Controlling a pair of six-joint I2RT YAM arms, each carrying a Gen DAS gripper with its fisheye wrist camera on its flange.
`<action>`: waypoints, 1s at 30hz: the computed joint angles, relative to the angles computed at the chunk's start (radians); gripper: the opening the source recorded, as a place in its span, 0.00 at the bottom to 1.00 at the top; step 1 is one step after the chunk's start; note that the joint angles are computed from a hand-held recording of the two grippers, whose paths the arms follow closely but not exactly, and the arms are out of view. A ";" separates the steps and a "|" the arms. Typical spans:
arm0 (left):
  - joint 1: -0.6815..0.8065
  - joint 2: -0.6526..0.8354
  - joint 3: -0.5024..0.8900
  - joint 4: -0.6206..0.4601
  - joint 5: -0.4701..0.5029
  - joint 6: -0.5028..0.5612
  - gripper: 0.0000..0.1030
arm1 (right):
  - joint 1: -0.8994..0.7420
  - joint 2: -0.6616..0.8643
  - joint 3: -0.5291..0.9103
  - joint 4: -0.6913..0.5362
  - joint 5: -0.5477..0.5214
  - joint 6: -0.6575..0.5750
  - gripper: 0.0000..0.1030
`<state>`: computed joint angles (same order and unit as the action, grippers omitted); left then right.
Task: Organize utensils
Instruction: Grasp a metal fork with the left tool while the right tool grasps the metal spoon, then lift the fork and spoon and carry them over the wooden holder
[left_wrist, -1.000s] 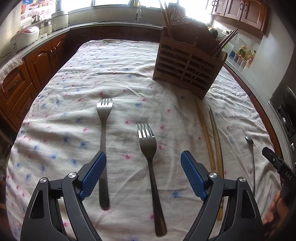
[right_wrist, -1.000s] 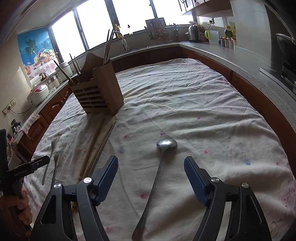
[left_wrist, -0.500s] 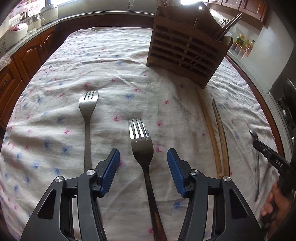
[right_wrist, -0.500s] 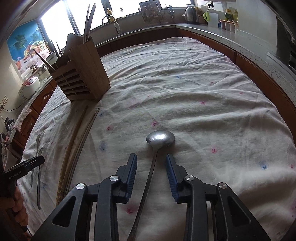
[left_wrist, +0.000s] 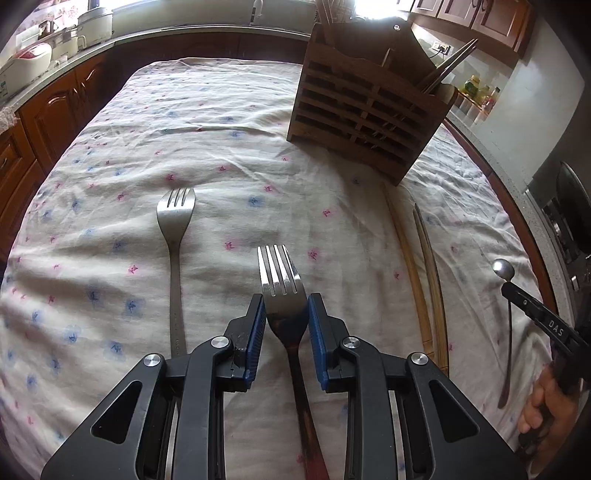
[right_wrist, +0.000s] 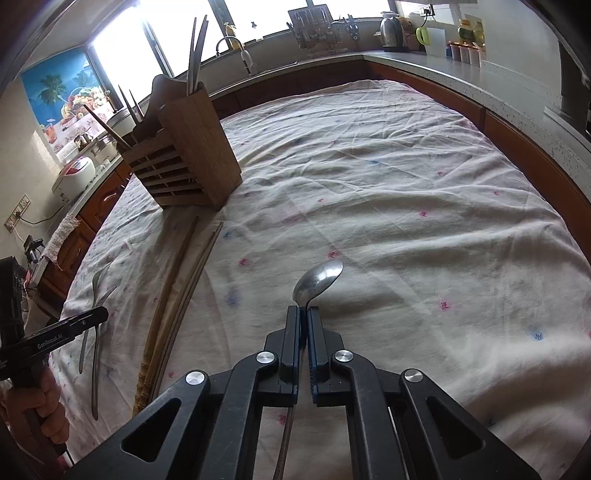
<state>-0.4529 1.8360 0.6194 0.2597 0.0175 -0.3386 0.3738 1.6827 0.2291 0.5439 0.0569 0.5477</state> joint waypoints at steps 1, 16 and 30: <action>0.000 -0.018 -0.011 0.000 0.000 -0.001 0.21 | 0.009 -0.018 -0.002 -0.009 0.004 0.003 0.04; -0.006 -0.407 -0.175 -0.052 0.016 -0.020 0.21 | 0.155 -0.406 -0.025 -0.227 0.073 0.053 0.02; 0.003 -0.572 -0.171 -0.127 0.016 -0.013 0.20 | 0.226 -0.576 0.019 -0.361 0.140 0.056 0.02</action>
